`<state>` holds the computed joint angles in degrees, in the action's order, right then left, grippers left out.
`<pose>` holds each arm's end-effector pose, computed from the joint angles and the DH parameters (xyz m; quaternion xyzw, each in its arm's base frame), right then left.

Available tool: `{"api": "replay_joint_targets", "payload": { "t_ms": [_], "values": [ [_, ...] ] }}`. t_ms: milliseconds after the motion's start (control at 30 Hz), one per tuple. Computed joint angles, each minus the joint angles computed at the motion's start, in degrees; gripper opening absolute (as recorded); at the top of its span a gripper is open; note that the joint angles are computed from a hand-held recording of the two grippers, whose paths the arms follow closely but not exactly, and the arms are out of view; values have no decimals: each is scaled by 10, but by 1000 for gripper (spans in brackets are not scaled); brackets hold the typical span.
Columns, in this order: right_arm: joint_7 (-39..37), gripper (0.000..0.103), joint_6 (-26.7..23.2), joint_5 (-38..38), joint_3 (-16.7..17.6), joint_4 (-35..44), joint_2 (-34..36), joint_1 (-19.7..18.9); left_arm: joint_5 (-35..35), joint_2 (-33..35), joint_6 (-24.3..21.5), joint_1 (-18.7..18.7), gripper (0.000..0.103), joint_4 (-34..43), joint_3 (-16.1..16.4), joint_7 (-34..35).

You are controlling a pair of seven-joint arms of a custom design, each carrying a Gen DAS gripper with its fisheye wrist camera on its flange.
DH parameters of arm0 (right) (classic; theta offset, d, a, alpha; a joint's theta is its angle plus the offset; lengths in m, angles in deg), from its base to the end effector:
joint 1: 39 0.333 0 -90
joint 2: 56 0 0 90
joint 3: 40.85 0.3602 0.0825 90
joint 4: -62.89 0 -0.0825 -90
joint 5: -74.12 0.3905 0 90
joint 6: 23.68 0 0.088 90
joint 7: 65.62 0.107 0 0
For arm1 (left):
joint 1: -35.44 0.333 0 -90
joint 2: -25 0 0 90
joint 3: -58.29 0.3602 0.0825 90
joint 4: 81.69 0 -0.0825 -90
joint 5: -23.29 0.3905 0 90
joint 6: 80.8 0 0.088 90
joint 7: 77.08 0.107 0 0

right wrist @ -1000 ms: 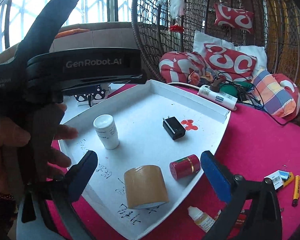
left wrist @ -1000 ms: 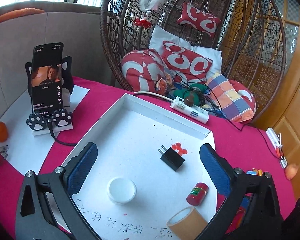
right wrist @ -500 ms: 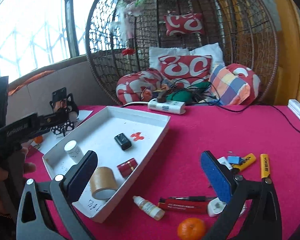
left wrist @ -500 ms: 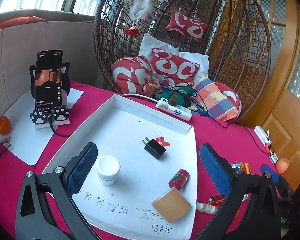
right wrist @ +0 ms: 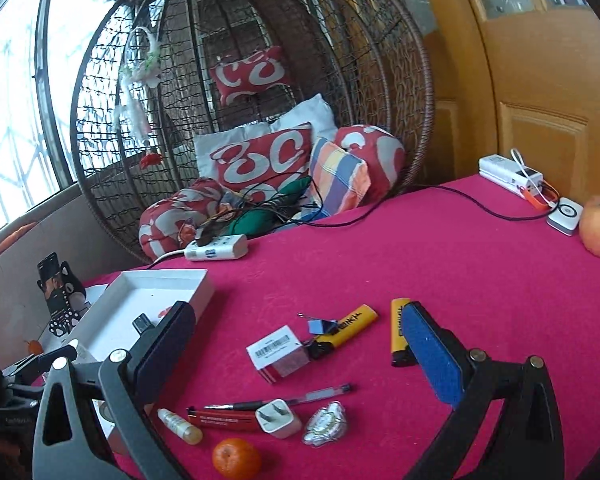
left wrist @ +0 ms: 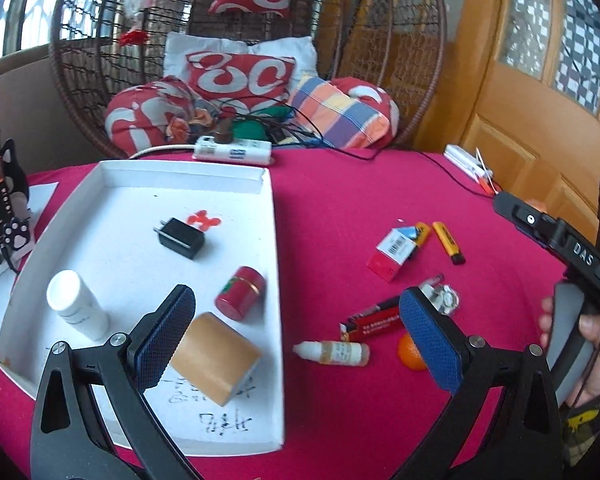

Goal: Organize rigid objects
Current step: 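Withdraw both tools from the tray toward the remaining items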

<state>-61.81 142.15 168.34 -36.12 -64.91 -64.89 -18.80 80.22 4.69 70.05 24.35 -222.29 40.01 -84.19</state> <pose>0.4912 0.1654 0.5212 -0.7224 0.4542 -0.1561 0.4974 0.3849 -0.2525 0.5058 -0.7512 0.5015 -0.3104 0.2963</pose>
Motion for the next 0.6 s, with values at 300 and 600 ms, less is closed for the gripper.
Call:
{"api": "replay_joint_targets", "payload": {
  "t_ms": [300,600],
  "values": [
    [108,103,-69,-166,-23,-31,16,-33,-30,59,40,-28,103,19,-1,40],
    [122,100,-98,-339,-18,-54,29,-34,-61,107,42,-56,103,44,3,115]
  ]
}}
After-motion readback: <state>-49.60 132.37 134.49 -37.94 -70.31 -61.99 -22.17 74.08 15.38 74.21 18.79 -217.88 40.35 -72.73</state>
